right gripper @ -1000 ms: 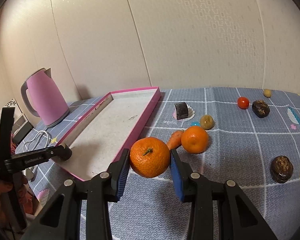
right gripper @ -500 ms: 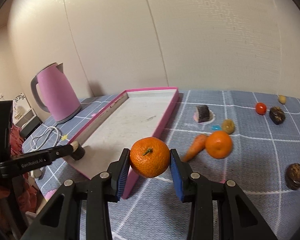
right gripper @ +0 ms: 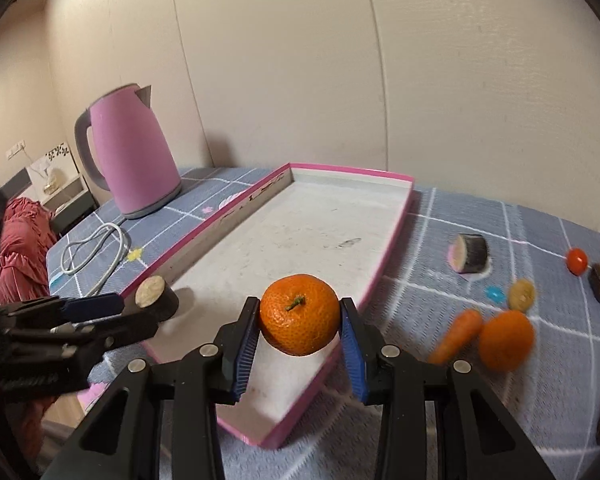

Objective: Organize fruits
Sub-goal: 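Lower the orange into the pink tray and open the right gripper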

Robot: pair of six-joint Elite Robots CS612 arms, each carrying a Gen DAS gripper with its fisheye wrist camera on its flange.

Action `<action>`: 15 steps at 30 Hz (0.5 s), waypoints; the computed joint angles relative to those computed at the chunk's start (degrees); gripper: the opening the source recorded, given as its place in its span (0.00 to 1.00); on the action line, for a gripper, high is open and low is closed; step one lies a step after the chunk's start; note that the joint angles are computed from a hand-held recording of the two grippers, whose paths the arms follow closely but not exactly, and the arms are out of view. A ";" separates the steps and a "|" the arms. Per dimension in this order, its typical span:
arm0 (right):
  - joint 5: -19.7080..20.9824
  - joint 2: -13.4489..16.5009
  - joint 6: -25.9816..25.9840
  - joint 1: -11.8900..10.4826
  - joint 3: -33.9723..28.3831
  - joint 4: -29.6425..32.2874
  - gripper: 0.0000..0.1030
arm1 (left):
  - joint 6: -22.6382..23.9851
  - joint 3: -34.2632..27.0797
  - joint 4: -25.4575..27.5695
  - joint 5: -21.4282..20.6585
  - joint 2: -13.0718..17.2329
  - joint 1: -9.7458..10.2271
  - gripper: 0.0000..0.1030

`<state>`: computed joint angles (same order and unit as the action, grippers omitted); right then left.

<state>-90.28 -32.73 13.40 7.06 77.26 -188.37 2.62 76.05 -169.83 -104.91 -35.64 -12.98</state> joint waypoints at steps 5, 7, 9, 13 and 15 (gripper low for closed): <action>0.26 1.59 -1.97 -0.30 -4.07 5.36 0.38 | 1.49 0.92 -1.57 0.73 -0.28 -0.13 0.64; 0.73 2.04 -2.13 -0.53 -5.23 7.12 0.39 | 1.69 0.93 -1.39 0.18 -0.31 -0.02 0.65; 0.43 2.56 -1.99 -0.78 -6.42 7.89 0.39 | 1.70 0.87 -1.25 -0.40 -0.30 0.07 0.65; -2.48 3.15 -1.94 -0.94 -7.48 7.16 0.44 | 1.83 0.39 0.12 -1.48 -0.17 0.18 0.65; -2.62 2.98 -0.01 -1.10 -7.05 6.04 0.45 | 1.54 -0.04 1.15 -2.76 -0.03 0.33 0.65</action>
